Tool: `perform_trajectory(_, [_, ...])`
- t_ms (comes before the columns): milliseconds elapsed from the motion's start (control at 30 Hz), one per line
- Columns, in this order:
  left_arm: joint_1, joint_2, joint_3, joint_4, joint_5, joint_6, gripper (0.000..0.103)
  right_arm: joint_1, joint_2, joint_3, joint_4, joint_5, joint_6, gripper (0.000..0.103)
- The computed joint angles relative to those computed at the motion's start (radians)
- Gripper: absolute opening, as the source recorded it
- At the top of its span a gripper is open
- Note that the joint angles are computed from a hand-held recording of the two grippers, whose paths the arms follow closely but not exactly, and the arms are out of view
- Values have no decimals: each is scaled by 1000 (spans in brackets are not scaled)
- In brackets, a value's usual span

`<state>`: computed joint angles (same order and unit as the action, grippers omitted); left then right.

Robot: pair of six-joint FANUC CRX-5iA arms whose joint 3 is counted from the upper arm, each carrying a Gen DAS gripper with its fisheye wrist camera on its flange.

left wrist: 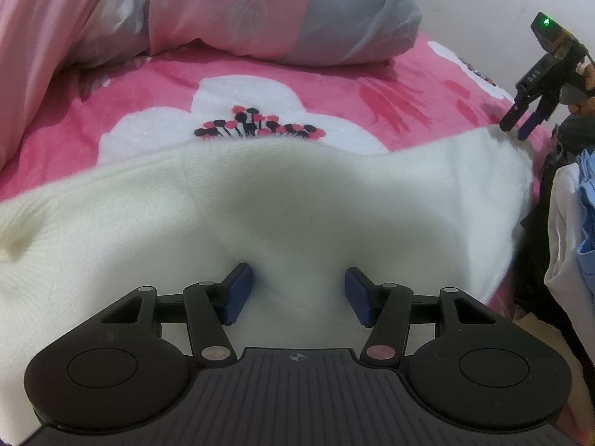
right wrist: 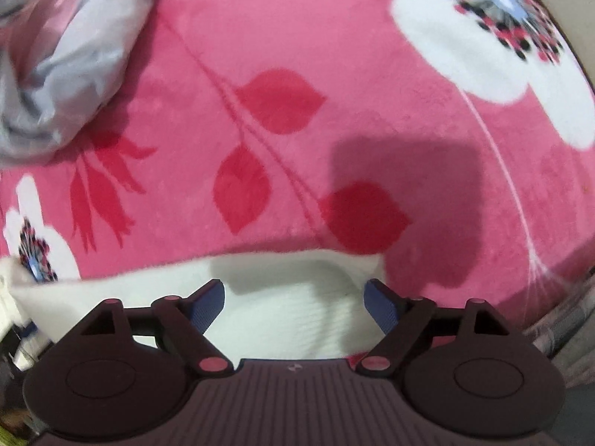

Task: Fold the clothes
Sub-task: 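Grasp the sweater hem with the right tool and lift it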

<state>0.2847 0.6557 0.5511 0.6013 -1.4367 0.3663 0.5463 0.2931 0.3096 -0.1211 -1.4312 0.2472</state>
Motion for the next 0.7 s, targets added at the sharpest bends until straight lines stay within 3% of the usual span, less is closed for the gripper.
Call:
perform_trajectory(200, [-2, 0, -2, 1, 7, -6, 57, 25, 87, 116, 5, -154, 297, 99])
perform_trajectory(300, [-2, 0, -4, 0, 10, -10, 57, 27, 135, 155, 0, -209, 375, 99])
perform_trajectory(367, [-2, 1, -2, 0, 8, -14, 57, 26, 149, 156, -8, -212, 382, 93])
perform_trajectory(467, [-2, 2, -3, 1, 8, -21, 57, 29, 126, 133, -9, -169, 362, 63])
perform_trajectory(533, [-2, -1, -9, 3, 12, -26, 58, 36, 77, 88, -1, -101, 328, 17])
perform_trajectory(700, [-2, -17, -35, 5, 31, -33, 58, 111, 7, 42, 137, 13, 220, 11])
